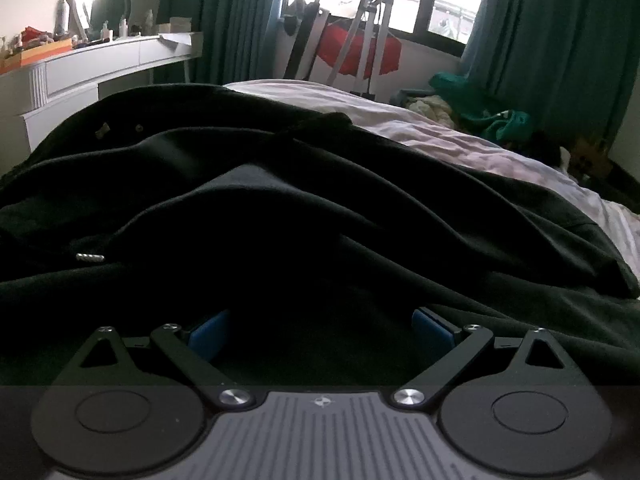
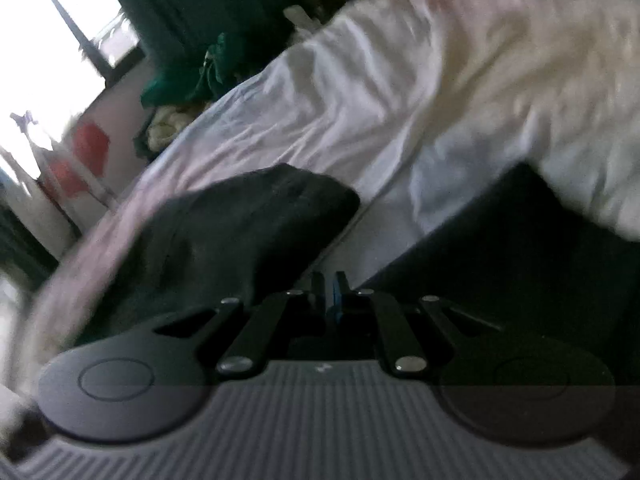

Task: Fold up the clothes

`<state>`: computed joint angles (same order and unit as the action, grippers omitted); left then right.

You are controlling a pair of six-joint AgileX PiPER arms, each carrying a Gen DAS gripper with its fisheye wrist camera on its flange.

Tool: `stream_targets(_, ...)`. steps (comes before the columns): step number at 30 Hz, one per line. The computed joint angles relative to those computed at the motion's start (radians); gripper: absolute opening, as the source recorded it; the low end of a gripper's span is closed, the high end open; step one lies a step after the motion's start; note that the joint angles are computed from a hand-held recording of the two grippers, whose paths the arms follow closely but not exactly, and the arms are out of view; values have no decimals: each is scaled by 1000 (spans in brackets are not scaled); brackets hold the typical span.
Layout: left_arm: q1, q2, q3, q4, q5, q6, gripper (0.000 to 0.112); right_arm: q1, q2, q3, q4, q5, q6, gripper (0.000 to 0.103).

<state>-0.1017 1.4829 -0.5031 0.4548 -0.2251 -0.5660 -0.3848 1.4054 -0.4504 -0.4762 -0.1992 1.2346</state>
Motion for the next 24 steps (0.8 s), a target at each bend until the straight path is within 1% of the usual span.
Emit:
stream_targets(1, 1, -9, 4, 49, -2, -58, 98, -33, 22, 21, -68, -100, 100, 13)
stream_targets(2, 3, -18, 8, 96, -5, -115, 98, -76, 54, 34, -165, -200, 200, 29)
stream_targets(3, 5, -19, 10, 116, -12, -147, 98, -114, 90, 33, -240, -281, 281, 41)
stream_targets(4, 8, -19, 13, 129, -19, -173, 98, -133, 123, 25, -275, -323, 323, 69)
stream_targets(5, 6, -19, 16, 111, -23, -166, 98, -133, 159, 12, -270, -337, 324, 78)
stream_targets(8, -10, -9, 23, 20, -41, -75, 98, -105, 299, -61, -121, -359, 219, 74)
stream_targets(9, -15, -5, 25, -8, -47, -46, 98, -91, 325, -85, -39, -364, 150, 72)
stream_targets(10, -18, 1, 26, -26, -55, -24, 98, -72, 343, -116, 39, -351, 73, 62)
stream_targets(11, -21, 7, 26, -42, -63, -4, 98, -48, 360, -167, 89, -299, 22, 48)
stream_targets(12, -22, 12, 27, -42, -72, 0, 98, -12, 380, -230, 179, -217, -67, 39)
stream_targets(13, -22, 17, 27, -41, -82, 2, 98, 18, 393, -299, 277, -117, -167, 19)
stream_targets(14, -18, 20, 28, -20, -92, -19, 98, 35, 403, -368, 357, -17, -267, 7)
stream_targets(15, -14, 22, 27, 7, -102, -44, 98, 43, 404, -424, 434, 56, -367, 6)
stream_targets(16, -1, 21, 28, 67, -118, -99, 98, 44, 383, -452, 511, 89, -467, 5)
stream_targets(18, 31, 14, 30, 196, -154, -217, 98, 48, 325, -470, 666, 67, -667, 5)
stream_targets(20, 66, 2, 38, 309, -195, -315, 98, 56, 263, -500, 805, 77, -867, 5)
stream_targets(22, 95, -17, 52, 386, -233, -372, 98, 59, 211, -523, 959, 79, -1067, 4)
stream_targets(24, 107, -43, 66, 429, -250, -394, 98, 47, 166, -524, 1107, 58, -1267, 4)
